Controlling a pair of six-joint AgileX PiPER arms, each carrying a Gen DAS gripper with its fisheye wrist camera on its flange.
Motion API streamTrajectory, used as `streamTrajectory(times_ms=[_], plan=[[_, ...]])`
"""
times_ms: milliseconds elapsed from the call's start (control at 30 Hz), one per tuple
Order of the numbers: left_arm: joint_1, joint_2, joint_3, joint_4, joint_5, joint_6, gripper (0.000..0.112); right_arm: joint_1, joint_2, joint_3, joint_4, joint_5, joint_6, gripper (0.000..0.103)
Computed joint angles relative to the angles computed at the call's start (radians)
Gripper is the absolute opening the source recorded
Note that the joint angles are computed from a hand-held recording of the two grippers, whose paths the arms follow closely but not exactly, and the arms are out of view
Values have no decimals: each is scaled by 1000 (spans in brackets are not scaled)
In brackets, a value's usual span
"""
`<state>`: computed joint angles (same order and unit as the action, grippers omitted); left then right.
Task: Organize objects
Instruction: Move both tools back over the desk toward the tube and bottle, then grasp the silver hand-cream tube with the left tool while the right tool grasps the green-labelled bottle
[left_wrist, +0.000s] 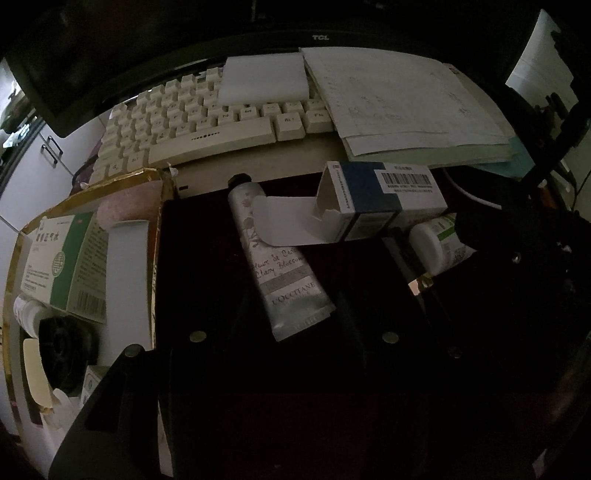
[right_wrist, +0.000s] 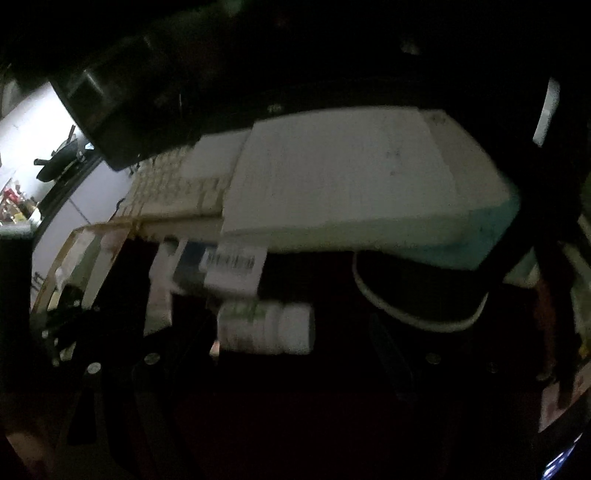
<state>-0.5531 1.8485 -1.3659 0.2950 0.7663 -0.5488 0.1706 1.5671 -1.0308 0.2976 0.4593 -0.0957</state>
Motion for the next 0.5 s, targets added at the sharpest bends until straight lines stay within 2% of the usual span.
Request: streamTrajectory(times_ms=[100,267,333,367,500], plan=[[6,-5,4,-7,-3,6,49,-17,-3,-22,64,57,-62,84],[9,-11,12,2,-7,3,49,15,35,-32,35,74,-16,84],[10,-14,15,4,-7,3,49,29,50,-39,16,73,7,71],[12,-15,15,1,-6,5,49,32,52,-38,15,80,5,60],[22,-24,21,-4,-9,5,49,38,47,-29,6,60,7,60]])
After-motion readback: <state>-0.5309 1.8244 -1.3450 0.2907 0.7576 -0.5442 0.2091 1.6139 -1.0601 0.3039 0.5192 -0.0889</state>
